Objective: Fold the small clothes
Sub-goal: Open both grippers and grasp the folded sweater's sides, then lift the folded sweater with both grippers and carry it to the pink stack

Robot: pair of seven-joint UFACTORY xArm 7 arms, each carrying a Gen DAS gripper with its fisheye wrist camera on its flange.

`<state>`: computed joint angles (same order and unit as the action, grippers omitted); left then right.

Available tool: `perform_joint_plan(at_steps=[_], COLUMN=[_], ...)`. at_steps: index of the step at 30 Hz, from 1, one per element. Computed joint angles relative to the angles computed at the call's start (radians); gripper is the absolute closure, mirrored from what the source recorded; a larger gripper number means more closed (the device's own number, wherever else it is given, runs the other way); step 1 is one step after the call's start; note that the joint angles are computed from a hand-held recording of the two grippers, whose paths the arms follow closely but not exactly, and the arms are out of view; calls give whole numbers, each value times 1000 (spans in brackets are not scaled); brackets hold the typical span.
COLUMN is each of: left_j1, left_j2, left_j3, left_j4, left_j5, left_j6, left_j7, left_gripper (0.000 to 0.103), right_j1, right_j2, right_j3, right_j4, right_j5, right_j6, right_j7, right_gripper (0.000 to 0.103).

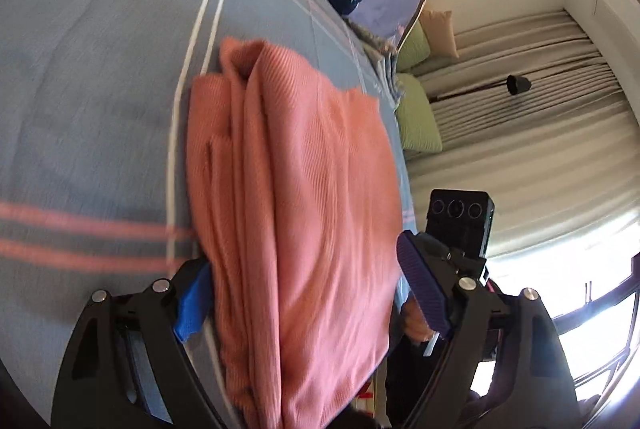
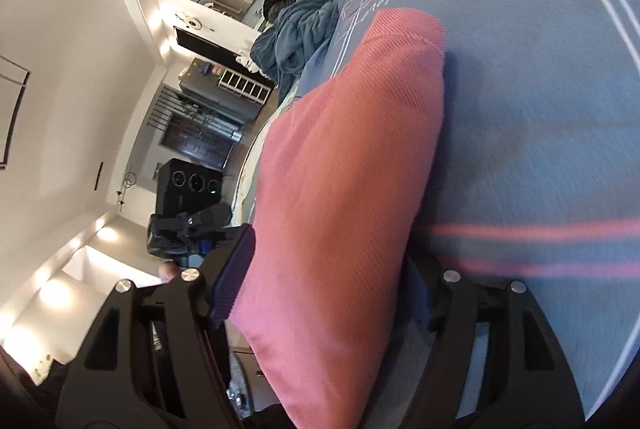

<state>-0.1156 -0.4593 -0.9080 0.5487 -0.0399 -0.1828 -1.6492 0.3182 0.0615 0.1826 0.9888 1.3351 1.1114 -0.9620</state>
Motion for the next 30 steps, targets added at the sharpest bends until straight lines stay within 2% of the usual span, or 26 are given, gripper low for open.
perform_joint_plan(at_steps=[4, 8, 12, 17, 18, 19, 20, 22, 24, 27, 30], left_j1=[60, 119, 156, 146, 151, 156, 154, 150, 154, 143, 120], left_j2=[56, 31, 13, -3, -6, -14, -25, -46, -77, -123, -161], left_j3=[-27, -87, -136, -126, -127, -132, -133, -132, -135, -118, -88], left_j4=[49, 64, 64, 61, 59, 56, 53, 54, 64, 99, 114], left_j5=[23, 28, 27, 30, 31, 27, 23, 28, 49, 93, 130], left_j6=[8, 30, -2, 24, 23, 30, 45, 78, 110, 187, 225], left_j7=[39, 22, -16, -40, -47, -60, -77, -106, -130, -146, -167], left_gripper=[19, 19, 21, 27, 33, 43, 49, 72, 77, 78, 78], right_j1=[3, 7, 17, 38, 42, 44, 43, 39, 49, 71, 92], right_j2=[23, 16, 46, 45, 35, 26, 19, -11, -48, -114, -169], right_j3=[7, 13, 21, 37, 39, 38, 35, 29, 29, 27, 17], right_j4=[26, 12, 47, 60, 51, 41, 30, -5, -36, -74, -96], right_j5=[-1, 25, 48, 6, -4, -8, -5, 28, 54, 83, 111], right_j6=[-3, -25, -47, -126, -146, -162, -167, -174, -205, -250, -269], right_j7=[22, 18, 52, 106, 113, 120, 123, 121, 108, 88, 67], right_gripper=[34, 38, 42, 53, 56, 65, 73, 78, 79, 80, 80])
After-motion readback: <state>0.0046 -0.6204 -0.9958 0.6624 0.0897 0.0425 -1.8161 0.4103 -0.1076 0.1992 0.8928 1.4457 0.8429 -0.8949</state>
